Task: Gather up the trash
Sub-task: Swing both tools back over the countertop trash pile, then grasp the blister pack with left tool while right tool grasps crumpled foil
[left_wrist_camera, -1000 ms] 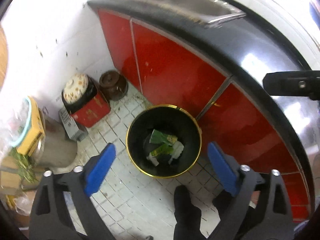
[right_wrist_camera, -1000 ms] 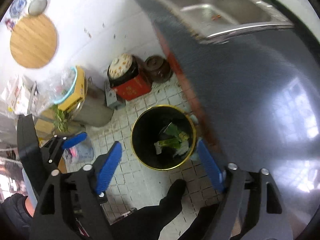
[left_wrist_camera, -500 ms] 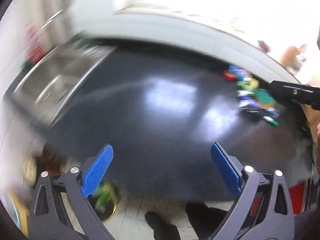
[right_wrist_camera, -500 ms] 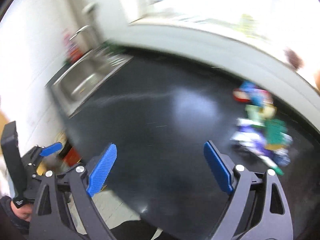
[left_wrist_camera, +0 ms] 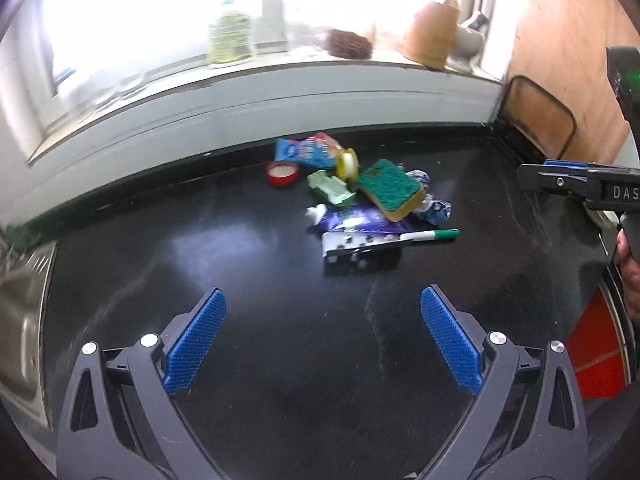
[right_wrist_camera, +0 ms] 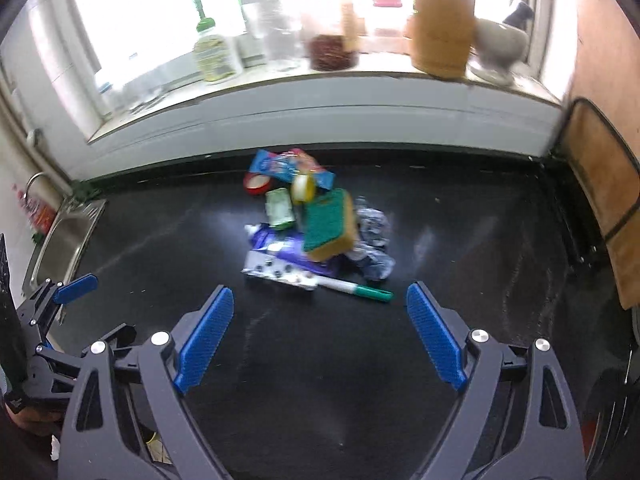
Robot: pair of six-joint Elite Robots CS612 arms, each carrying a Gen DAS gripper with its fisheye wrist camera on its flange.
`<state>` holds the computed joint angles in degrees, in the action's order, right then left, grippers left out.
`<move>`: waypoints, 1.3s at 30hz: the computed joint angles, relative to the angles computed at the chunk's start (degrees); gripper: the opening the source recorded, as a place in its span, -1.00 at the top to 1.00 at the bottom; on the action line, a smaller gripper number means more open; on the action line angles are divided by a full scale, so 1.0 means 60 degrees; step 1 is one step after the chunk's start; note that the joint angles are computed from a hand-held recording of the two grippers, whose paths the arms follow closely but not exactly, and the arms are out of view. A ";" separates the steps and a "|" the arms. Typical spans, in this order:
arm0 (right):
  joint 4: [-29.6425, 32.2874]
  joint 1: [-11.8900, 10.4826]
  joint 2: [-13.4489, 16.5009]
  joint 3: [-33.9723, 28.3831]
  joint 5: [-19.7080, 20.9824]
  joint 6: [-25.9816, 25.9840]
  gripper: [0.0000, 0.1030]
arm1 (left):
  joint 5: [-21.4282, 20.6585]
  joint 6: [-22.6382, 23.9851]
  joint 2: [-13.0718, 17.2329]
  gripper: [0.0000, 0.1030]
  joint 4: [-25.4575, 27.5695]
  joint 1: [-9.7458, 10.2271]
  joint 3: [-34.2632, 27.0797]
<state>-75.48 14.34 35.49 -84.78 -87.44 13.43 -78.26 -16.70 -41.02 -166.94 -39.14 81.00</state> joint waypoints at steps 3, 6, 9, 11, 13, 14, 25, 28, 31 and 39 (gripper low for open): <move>-0.0019 -0.0139 0.0007 0.0153 0.0135 0.0073 -0.66 | -0.0186 0.0241 0.0193 -0.85 0.0217 0.0026 -0.0326; -0.0031 -0.0247 -0.0031 0.0417 0.0200 -0.0088 -0.66 | -0.0339 0.0484 0.0554 -0.85 0.0532 0.0056 -0.0890; -0.0113 -0.0362 -0.0034 0.0767 0.0390 -0.0373 -0.66 | -0.0596 0.0932 0.0979 -0.85 0.0795 0.0086 -0.1475; -0.0118 -0.0432 -0.0044 0.1101 0.0481 -0.0632 -0.66 | -0.0751 0.1388 0.1301 -0.85 0.0877 0.0094 -0.1867; -0.0129 -0.0499 -0.0058 0.1425 0.0663 -0.0891 -0.63 | -0.0726 0.1848 0.1591 -0.84 0.0975 0.0081 -0.2219; -0.0132 -0.0524 -0.0075 0.1578 0.0740 -0.1003 -0.62 | -0.0680 0.2059 0.1735 -0.84 0.1074 0.0069 -0.2407; -0.0304 -0.0684 -0.0282 0.3089 0.1278 -0.2236 -0.41 | -0.1316 0.4285 0.3049 -0.30 0.2399 0.0144 -0.4296; -0.0264 -0.0689 -0.0349 0.3310 0.1346 -0.2407 -0.23 | -0.1512 0.4333 0.3158 -0.04 0.2777 0.0157 -0.4497; -0.0121 -0.0692 -0.0361 0.3341 0.1499 -0.2530 0.34 | -0.1348 0.4337 0.3128 0.34 0.2695 0.0111 -0.4429; -0.0084 -0.0653 -0.0106 0.2498 0.1270 -0.2352 0.57 | -0.1213 0.3034 0.2522 0.93 0.2652 0.0021 -0.3635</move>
<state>-75.98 10.43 34.85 -69.79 -79.82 -0.68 -85.54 1.51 -25.89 -151.03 -39.02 59.19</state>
